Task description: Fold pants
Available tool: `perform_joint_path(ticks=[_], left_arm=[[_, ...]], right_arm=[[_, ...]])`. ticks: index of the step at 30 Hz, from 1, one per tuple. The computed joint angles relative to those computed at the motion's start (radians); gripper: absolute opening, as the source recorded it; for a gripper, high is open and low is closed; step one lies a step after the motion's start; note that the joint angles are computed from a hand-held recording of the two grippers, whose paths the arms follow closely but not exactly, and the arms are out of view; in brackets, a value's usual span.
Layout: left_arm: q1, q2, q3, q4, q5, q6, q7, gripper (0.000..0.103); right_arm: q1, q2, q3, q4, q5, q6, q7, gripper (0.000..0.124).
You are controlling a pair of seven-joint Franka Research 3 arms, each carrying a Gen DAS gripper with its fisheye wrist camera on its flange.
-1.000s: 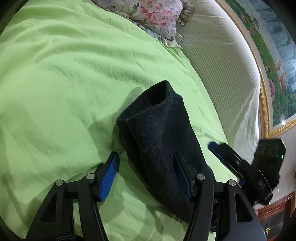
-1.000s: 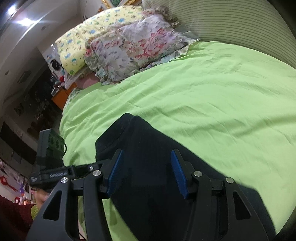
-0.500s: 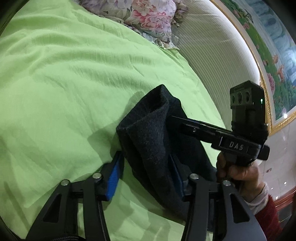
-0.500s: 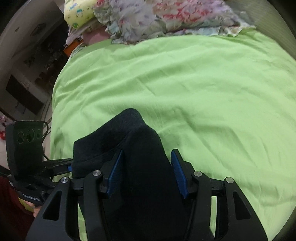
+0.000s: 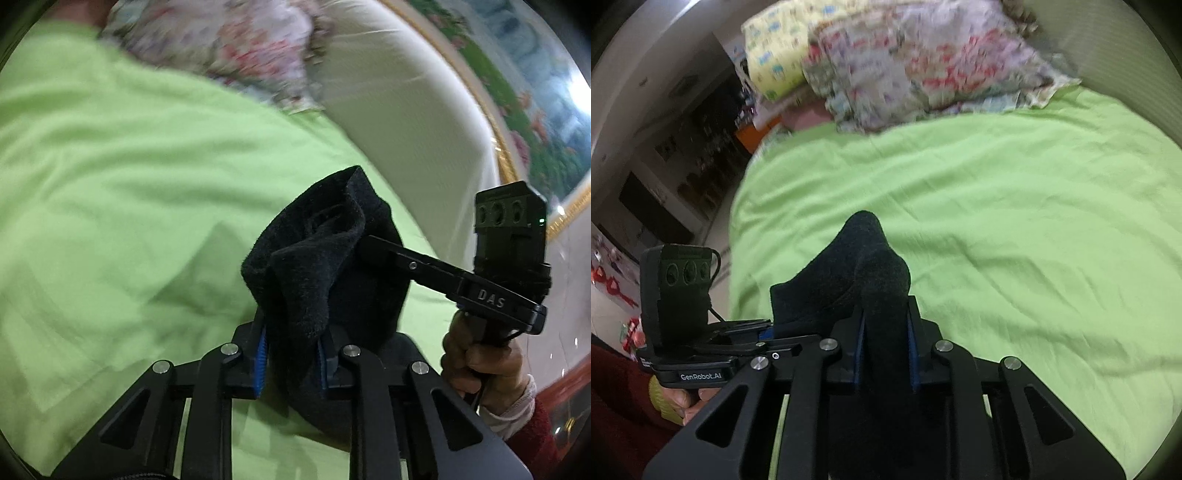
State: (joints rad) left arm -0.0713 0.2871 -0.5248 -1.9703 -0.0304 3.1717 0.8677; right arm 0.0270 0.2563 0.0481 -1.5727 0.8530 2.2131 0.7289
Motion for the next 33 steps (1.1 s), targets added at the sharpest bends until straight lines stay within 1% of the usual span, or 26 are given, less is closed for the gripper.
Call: perform_joint_path(ticks=[1, 3, 6, 7, 9, 11, 13, 14, 15, 16, 18, 20, 23, 26, 30, 33], left_arm=[[-0.003, -0.008, -0.002, 0.005, 0.006, 0.001, 0.005, 0.020], [0.025, -0.010, -0.051, 0.023, 0.002, 0.005, 0.037, 0.019], [0.013, -0.013, -0.067, 0.060, 0.015, -0.002, 0.071, 0.019], [0.018, -0.017, -0.080, 0.062, 0.011, -0.003, 0.086, 0.019], [-0.013, -0.013, -0.071, 0.097, 0.020, -0.017, 0.107, 0.019], [-0.016, -0.004, -0.093, 0.123, 0.007, -0.025, 0.141, 0.019], [-0.041, 0.008, -0.091, 0.158, 0.001, -0.042, 0.163, 0.019], [-0.045, 0.009, -0.102, 0.168, -0.008, -0.050, 0.180, 0.019], [-0.061, 0.016, -0.100, 0.187, -0.009, -0.060, 0.195, 0.019], [-0.101, 0.028, -0.072, 0.216, 0.004, -0.072, 0.198, 0.019], [-0.153, 0.037, -0.042, 0.253, 0.017, -0.098, 0.214, 0.019], [-0.202, 0.051, -0.019, 0.293, 0.027, -0.122, 0.230, 0.019], [-0.272, 0.067, 0.018, 0.342, 0.040, -0.155, 0.236, 0.019], [-0.311, 0.096, 0.018, 0.394, 0.034, -0.189, 0.266, 0.019], [-0.413, 0.150, 0.067, 0.501, 0.082, -0.253, 0.266, 0.019], [-0.472, 0.201, 0.084, 0.588, 0.106, -0.302, 0.274, 0.019]], right_arm=[[-0.008, -0.025, 0.000, -0.026, 0.022, 0.008, -0.014, 0.020], [-0.018, -0.078, -0.008, -0.078, 0.065, 0.022, -0.037, 0.020], [-0.027, -0.154, -0.032, -0.156, 0.133, 0.034, -0.071, 0.019], [-0.029, -0.178, -0.042, -0.180, 0.154, 0.038, -0.080, 0.019], [-0.030, -0.232, -0.064, -0.238, 0.199, 0.050, -0.109, 0.019], [-0.027, -0.279, -0.086, -0.293, 0.243, 0.065, -0.138, 0.019], [-0.022, -0.320, -0.107, -0.342, 0.275, 0.081, -0.162, 0.019], [-0.021, -0.347, -0.119, -0.374, 0.297, 0.091, -0.179, 0.019], [-0.019, -0.366, -0.130, -0.396, 0.312, 0.097, -0.190, 0.019], [-0.018, -0.386, -0.142, -0.419, 0.329, 0.102, -0.203, 0.019], [-0.016, -0.425, -0.163, -0.463, 0.358, 0.116, -0.226, 0.019], [-0.014, -0.464, -0.185, -0.508, 0.390, 0.127, -0.256, 0.019], [-0.014, -0.508, -0.209, -0.555, 0.405, 0.138, -0.268, 0.019], [-0.017, -0.550, -0.234, -0.601, 0.419, 0.148, -0.288, 0.019], [-0.027, -0.604, -0.273, -0.664, 0.456, 0.149, -0.321, 0.019], [-0.038, -0.640, -0.300, -0.711, 0.492, 0.150, -0.343, 0.019]])
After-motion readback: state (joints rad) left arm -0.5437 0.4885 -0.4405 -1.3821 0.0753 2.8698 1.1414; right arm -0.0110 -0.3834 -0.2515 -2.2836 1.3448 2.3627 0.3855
